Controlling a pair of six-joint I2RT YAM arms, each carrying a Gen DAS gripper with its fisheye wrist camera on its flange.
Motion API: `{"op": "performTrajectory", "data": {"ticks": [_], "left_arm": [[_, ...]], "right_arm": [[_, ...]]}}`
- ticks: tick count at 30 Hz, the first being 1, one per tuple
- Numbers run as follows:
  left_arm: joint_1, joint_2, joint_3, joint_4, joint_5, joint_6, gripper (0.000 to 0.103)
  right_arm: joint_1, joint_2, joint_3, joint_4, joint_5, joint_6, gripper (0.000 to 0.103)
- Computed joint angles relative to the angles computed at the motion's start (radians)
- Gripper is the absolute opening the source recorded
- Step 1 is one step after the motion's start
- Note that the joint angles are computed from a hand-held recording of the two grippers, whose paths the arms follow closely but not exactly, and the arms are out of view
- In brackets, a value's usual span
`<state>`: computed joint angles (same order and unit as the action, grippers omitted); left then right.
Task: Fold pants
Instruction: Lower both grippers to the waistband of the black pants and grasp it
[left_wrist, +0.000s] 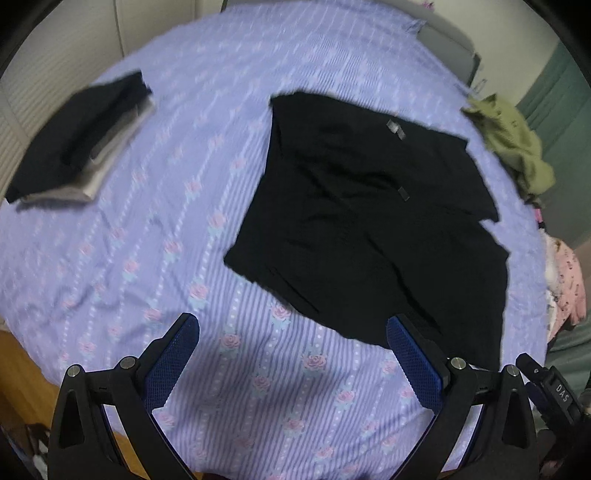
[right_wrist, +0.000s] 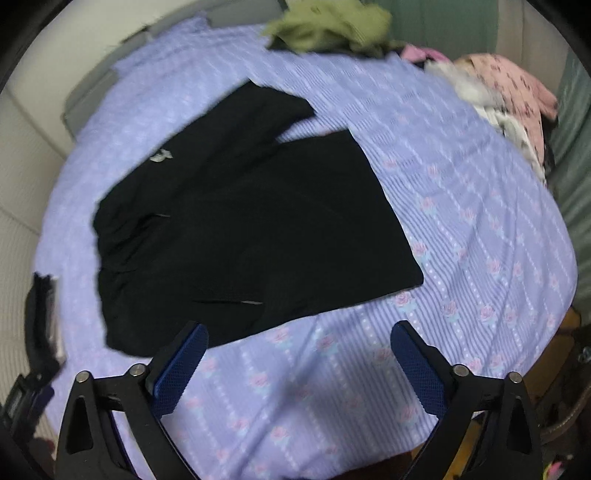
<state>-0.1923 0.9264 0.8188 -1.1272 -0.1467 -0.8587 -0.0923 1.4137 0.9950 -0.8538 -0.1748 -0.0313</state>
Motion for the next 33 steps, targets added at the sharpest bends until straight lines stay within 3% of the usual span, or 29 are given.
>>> {"op": "performTrajectory", "data": {"ticks": [7,14,23,27,30,32,33], "left_arm": [[0.077,0.157,-0.116,0.222,0.073,0.012,0.1],[0.161,0.297,-0.16,0.395,0.136,0.062,0.091],[0.237,0.328,-0.281,0.495,0.251,0.07,0.09],[0.235,0.376,-0.267,0.528,0.248,0.085,0.09],[0.208,0.438,-0.222,0.568,0.248,0.099,0.079],[0.189,0.464,-0.197,0.579,0.248,0.112,0.059],[0.178,0.483,-0.18,0.579,0.246,0.115,0.055]], "right_arm": [[0.027,0.238,0.04,0.095,0.028,-0.025,0.089],[0.046,0.393,0.064,0.169,0.032,-0.001,0.081],[0.058,0.379,-0.003,0.187,0.058,-0.014,0.08],[0.062,0.376,-0.017,0.213,0.077,-0.028,0.08],[0.035,0.378,0.002,0.216,0.075,-0.037,0.08],[0.01,0.396,0.031,0.219,0.069,-0.045,0.076],[0.0,0.403,0.043,0.219,0.064,-0.044,0.073]]}}
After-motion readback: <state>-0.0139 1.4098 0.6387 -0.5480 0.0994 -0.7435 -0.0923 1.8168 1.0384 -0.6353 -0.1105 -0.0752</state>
